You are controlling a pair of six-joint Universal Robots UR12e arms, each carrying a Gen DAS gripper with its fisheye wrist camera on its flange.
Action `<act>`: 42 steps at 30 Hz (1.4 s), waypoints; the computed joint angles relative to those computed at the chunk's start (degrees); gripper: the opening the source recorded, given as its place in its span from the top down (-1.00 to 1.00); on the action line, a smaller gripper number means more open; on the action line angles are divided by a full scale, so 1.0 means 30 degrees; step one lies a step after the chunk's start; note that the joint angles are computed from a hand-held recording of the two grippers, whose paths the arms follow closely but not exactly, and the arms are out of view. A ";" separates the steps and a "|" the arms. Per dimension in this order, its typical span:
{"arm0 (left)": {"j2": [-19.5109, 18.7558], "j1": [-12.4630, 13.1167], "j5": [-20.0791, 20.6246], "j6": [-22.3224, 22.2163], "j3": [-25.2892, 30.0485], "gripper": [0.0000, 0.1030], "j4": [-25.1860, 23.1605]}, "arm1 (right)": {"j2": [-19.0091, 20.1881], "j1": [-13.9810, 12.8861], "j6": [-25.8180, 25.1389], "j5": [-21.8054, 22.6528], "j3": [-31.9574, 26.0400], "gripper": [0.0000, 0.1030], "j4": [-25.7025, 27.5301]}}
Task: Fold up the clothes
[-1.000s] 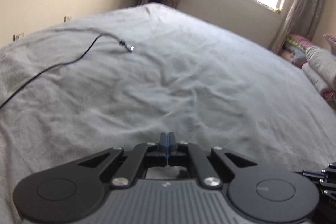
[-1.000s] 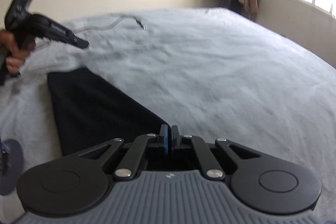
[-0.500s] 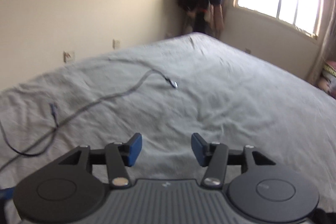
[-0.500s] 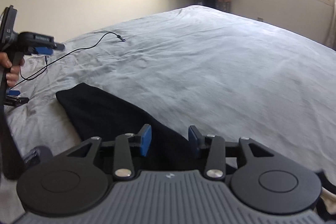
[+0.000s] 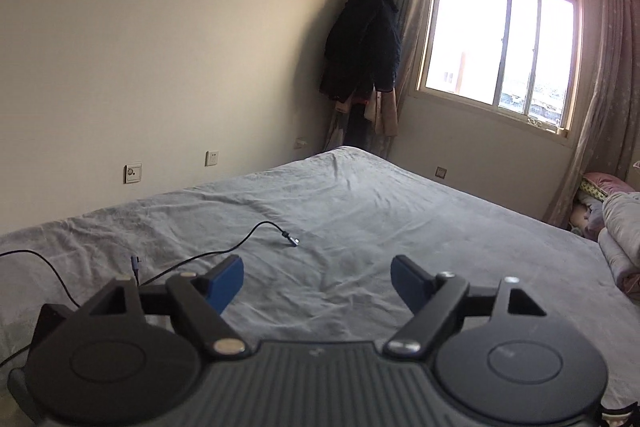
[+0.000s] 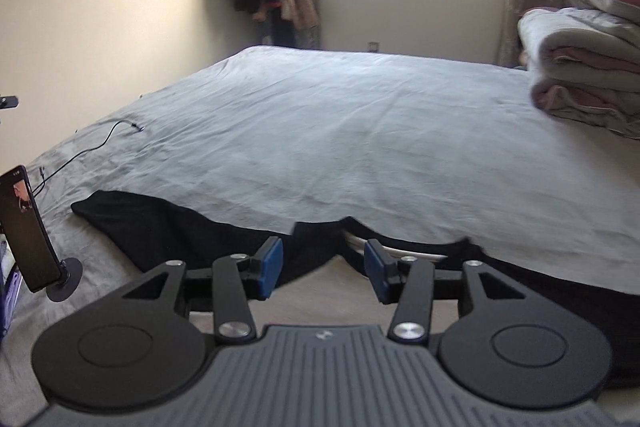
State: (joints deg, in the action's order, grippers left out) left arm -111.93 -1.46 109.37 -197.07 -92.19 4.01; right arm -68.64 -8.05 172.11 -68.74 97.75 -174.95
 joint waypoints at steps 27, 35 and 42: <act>-0.0179 -0.4576 -0.3378 0.0410 -0.1851 -0.95 -0.1007 | -0.2616 -0.4135 0.0694 -0.1899 0.5035 -0.37 -0.2929; -0.1791 -0.5243 -0.4708 0.0727 -0.0253 -0.95 -0.2118 | -0.2059 -0.5068 0.2112 -0.2516 0.4612 -0.37 -0.1491; -0.2794 -0.5573 -0.4401 0.0190 0.1195 -0.95 -0.5322 | -0.1086 -0.5371 0.2927 -0.3693 0.3526 -0.37 -0.0073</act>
State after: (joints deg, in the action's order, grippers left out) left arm -120.31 -18.17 96.17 -196.50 -88.60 -11.96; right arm -71.90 -24.16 180.89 -79.82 108.33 -175.17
